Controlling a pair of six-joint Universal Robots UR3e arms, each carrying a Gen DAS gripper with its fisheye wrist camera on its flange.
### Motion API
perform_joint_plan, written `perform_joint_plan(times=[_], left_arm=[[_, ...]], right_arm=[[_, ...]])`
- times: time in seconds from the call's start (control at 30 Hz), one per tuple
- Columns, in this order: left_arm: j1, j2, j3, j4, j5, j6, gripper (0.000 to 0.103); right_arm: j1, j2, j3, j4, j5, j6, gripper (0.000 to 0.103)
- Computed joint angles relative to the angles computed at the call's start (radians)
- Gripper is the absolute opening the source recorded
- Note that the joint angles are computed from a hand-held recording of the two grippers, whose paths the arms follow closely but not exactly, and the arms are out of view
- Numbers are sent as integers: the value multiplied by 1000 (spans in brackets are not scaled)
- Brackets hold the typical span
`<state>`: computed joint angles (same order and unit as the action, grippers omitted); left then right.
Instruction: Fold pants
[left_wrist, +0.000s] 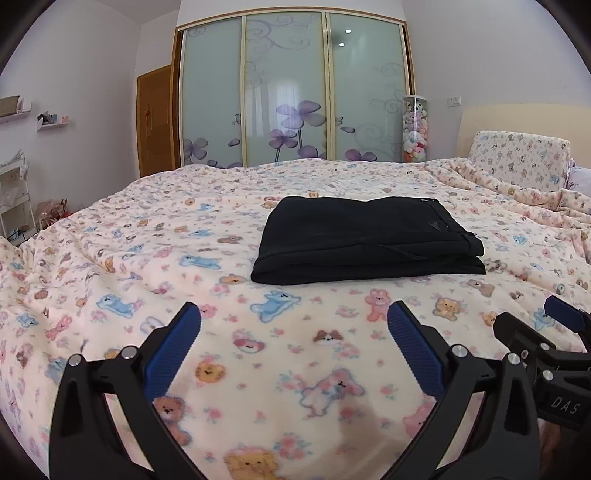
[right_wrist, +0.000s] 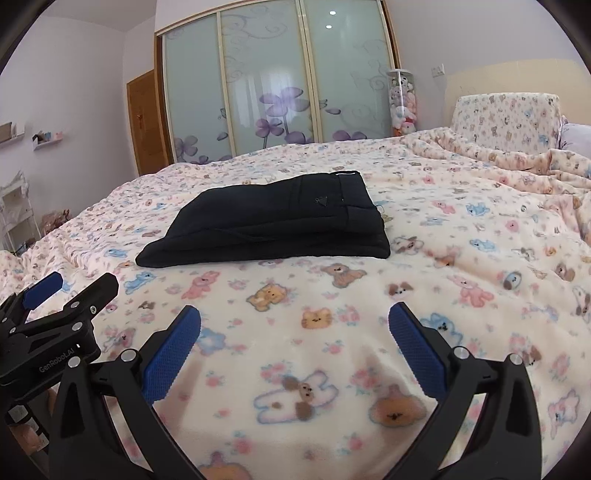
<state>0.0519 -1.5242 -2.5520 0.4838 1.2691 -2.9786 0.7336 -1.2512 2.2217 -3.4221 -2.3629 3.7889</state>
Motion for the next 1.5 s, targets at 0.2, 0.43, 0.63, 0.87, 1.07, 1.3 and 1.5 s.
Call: perform_joint_plan(times=[0.2,0.43,0.63,0.87,1.07,1.3,1.5], left_arm=[[6,1,3,-11,-12,0,101],[-1,0,0,-5,2,-8,101],[3,2,-10,8,-4,-9,101],[8,8,-12,1,-9,-5,101],[12,10,-13,-1,-14,-3,101],[13,11,-11,-9,-18,5,101],[27,6,-17,6,-35,12,101]], right_arm=[[18,18,-26,14,-28,-17,102],[22,21,-33,25,-30,-18,102],[16,21,-30,22,-20,-26,102],[14,22,-31,23,-19,-26,102],[19,22,-32,28,-29,-15,102],[23,20,-30,32,-38,-8,102],[21,18,-27,30,-37,-8,102]])
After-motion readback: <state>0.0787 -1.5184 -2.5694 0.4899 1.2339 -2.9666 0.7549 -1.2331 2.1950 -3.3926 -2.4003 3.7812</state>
